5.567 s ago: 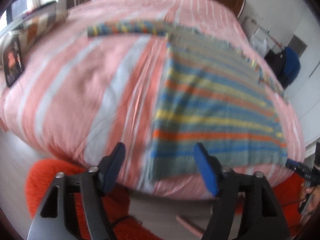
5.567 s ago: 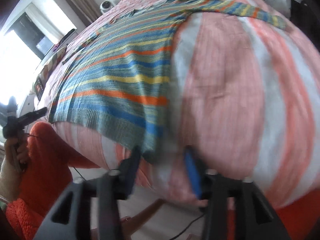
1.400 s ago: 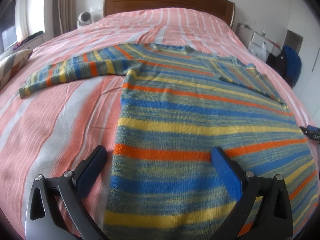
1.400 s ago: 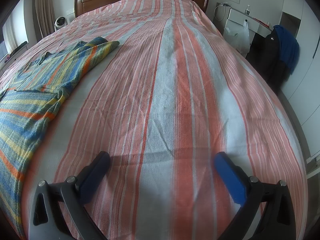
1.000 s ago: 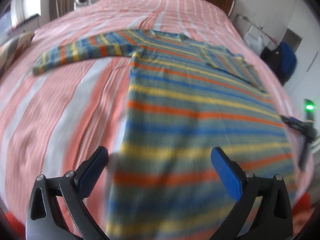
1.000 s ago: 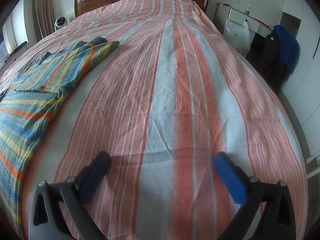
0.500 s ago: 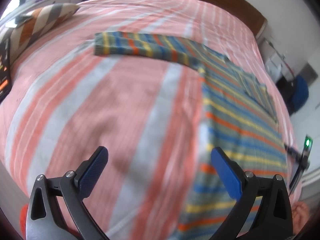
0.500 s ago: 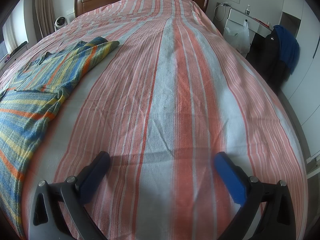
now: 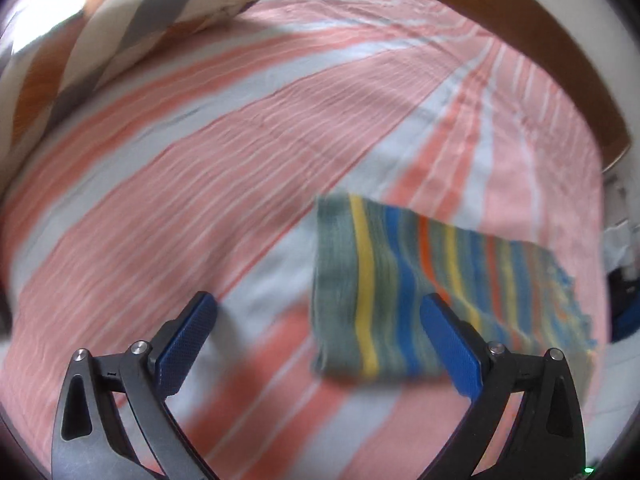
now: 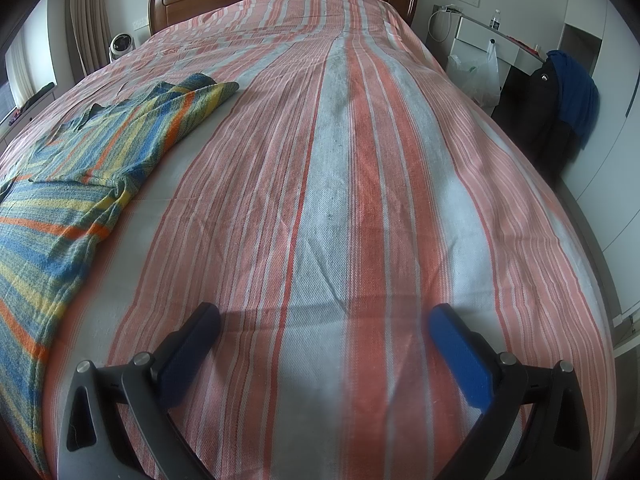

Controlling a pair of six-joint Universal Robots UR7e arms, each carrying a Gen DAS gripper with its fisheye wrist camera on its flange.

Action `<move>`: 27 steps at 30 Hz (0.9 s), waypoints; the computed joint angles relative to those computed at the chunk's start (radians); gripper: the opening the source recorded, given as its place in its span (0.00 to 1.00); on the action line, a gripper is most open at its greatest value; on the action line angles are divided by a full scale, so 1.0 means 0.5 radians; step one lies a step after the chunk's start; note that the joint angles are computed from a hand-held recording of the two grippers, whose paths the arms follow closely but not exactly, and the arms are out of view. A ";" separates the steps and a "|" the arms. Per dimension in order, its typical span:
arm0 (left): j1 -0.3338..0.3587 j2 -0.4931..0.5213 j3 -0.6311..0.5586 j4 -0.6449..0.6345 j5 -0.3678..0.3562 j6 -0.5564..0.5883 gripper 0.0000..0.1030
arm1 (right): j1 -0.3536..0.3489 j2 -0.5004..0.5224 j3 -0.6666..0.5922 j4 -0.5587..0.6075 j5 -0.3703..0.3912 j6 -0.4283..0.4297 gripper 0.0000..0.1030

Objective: Fold small clothes
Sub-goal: 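Grasp the grey-green sleeve cuff with the left gripper, then fold the held sleeve across the sweater body and open the left gripper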

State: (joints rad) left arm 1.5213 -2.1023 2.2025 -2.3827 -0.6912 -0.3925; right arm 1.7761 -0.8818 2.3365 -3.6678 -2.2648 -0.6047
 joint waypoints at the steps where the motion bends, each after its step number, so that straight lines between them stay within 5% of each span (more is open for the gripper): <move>1: -0.024 0.028 0.009 -0.024 0.055 0.013 0.90 | 0.000 0.000 0.000 0.000 0.000 0.000 1.00; 4: -0.103 0.086 0.032 -0.033 0.186 0.144 0.04 | 0.000 0.000 0.000 -0.001 0.000 -0.001 1.00; 5: -0.143 0.067 0.018 0.062 0.189 0.118 0.02 | -0.001 -0.003 0.001 0.001 0.001 -0.001 1.00; 10: -0.792 -0.120 0.041 0.662 0.542 -0.109 0.02 | -0.003 -0.005 0.002 -0.002 0.004 -0.004 1.00; 13: -1.219 -0.080 0.021 0.895 0.574 -0.225 0.02 | -0.011 0.003 0.004 -0.021 0.017 -0.009 1.00; 15: -1.405 0.082 0.037 0.738 0.492 -0.146 0.02 | -0.011 0.010 0.005 -0.031 0.018 -0.010 1.00; 18: -1.476 0.361 0.068 0.366 0.287 0.005 0.02 | -0.013 0.009 0.007 -0.035 0.020 -0.014 1.00; 23: -1.390 0.797 0.087 -0.079 0.065 0.160 0.05 | -0.013 0.009 0.005 -0.033 0.020 -0.013 1.00; 24: -1.345 0.885 0.079 -0.124 0.006 0.171 0.08 | -0.014 0.009 0.006 -0.035 0.021 -0.015 1.00; 25: -1.311 0.937 0.069 -0.098 -0.033 0.130 0.28 | -0.013 0.009 0.004 -0.029 0.020 -0.012 1.00; 26: -1.263 0.991 0.034 -0.003 -0.069 0.044 0.68 | -0.013 0.008 0.004 -0.029 0.020 -0.013 1.00; 27: -1.224 1.024 0.020 0.045 -0.088 -0.032 0.79 | -0.013 0.009 0.004 -0.029 0.020 -0.012 1.00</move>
State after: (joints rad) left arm 0.9091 -1.5901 2.2127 -2.3603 -0.7351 -0.4086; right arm 1.7696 -0.8774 2.3384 -3.6823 -2.2550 -0.6109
